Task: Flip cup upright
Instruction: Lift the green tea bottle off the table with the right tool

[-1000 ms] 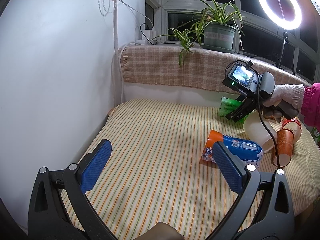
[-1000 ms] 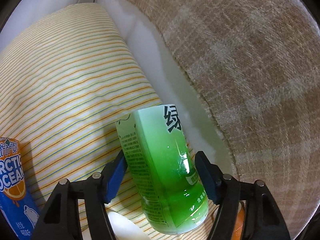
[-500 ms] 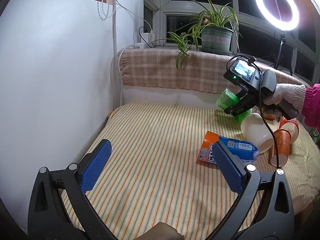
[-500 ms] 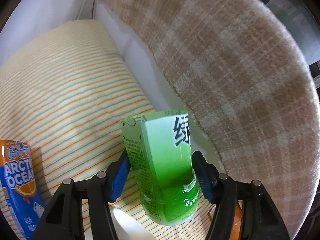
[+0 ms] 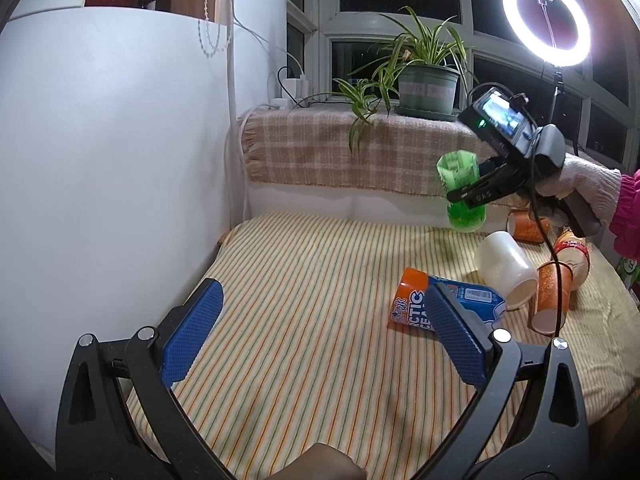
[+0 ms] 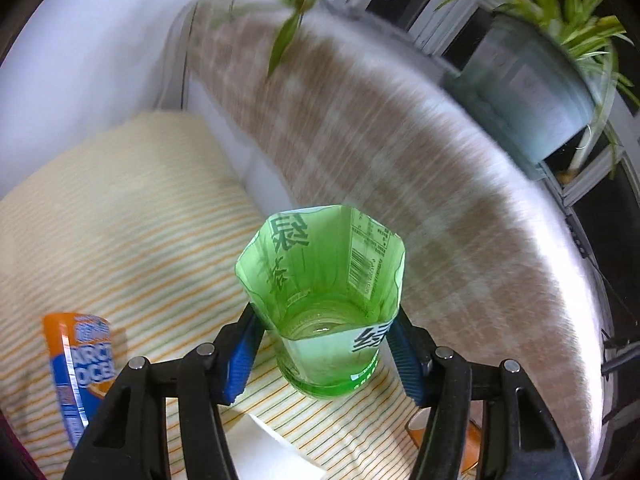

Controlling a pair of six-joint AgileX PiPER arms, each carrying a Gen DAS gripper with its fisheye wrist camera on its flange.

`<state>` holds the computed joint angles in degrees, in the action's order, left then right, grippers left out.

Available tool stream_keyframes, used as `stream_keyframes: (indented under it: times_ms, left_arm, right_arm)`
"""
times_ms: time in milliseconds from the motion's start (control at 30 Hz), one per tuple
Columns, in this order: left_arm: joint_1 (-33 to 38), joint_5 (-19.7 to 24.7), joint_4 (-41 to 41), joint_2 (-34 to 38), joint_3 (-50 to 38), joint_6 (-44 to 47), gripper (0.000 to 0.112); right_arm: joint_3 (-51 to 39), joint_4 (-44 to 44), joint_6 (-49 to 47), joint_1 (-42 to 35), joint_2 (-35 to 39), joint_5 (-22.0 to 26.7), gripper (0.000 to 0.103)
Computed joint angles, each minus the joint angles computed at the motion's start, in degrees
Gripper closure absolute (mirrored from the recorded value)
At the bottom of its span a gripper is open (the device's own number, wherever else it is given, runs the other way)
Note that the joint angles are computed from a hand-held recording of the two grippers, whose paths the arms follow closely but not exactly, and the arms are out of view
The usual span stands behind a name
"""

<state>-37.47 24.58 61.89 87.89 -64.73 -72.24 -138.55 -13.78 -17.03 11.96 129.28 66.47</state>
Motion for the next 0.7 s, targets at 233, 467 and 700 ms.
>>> stream_keyframes:
  times_ms: [233,467,700]
  left_arm:
    - [-1.7,0.7,1.5,-2.0,1.0,-1.2,0.01]
    - [-3.4,0.5,1.2,-3.8,2.0,-0.9,0.01]
    - [-5.1,-0.6,-1.7,-4.6,2.0,2.7,0.01]
  right_arm:
    - [20.0,5.0,4.5,-2.1,-15.5,-10.6,0.041]
    - [39.9,15.8,3.0,-5.6,-32.9,-17.4,0.041]
    - [57.5,28.8,-0.9,-8.6,-45.9,-21.0,0.041]
